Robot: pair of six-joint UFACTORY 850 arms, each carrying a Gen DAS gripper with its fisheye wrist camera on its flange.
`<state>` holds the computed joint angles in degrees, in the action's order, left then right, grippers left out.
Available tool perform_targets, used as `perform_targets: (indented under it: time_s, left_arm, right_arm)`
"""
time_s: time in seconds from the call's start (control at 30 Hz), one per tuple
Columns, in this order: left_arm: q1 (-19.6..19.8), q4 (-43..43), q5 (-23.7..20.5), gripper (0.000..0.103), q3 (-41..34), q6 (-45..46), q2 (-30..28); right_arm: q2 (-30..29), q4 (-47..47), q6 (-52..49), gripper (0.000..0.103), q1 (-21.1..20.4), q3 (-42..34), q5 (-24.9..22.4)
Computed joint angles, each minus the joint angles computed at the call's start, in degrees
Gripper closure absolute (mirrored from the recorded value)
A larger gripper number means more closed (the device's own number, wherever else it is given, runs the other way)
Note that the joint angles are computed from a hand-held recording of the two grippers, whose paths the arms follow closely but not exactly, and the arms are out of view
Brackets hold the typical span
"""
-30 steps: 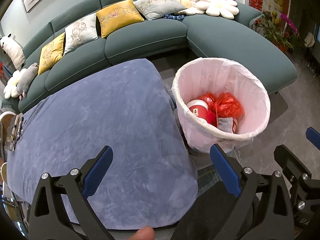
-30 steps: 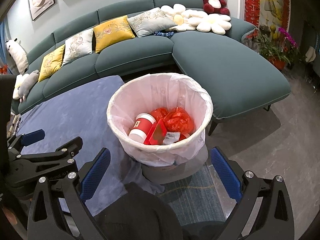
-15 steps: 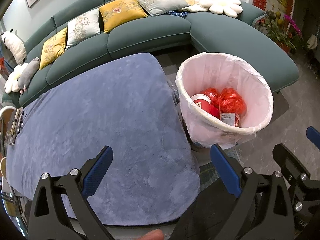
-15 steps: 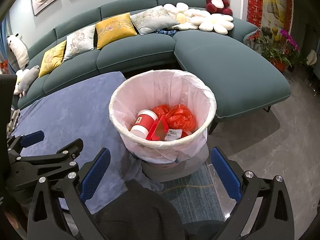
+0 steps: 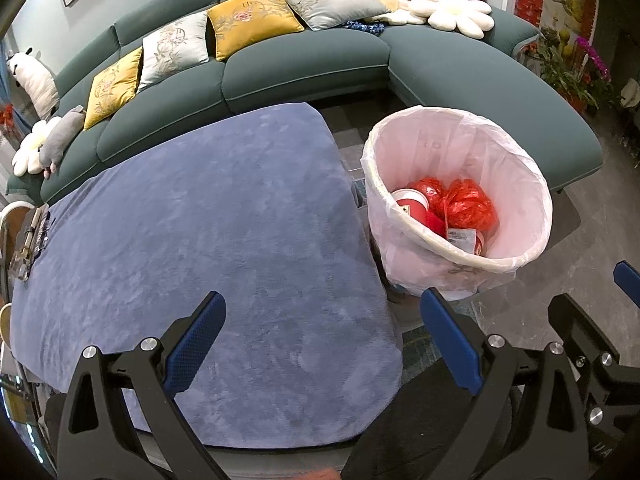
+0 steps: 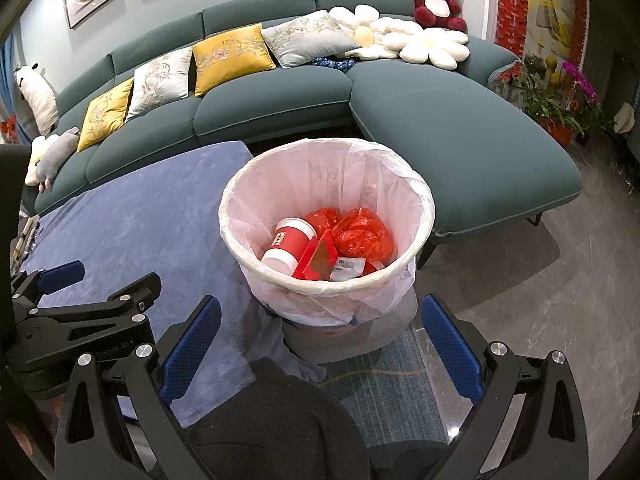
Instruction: Collect trash
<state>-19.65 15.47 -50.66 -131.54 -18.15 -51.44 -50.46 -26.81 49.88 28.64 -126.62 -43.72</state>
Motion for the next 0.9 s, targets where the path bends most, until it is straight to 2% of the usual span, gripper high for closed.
perform_targets:
  time_s: [0.9]
  left_arm:
    - [0.4, 0.9, -0.2, 0.01, 1.3, -1.7, 0.6]
  right_arm:
    - [-0.8, 0.6, -0.9, 0.006, 0.2, -1.0, -0.6]
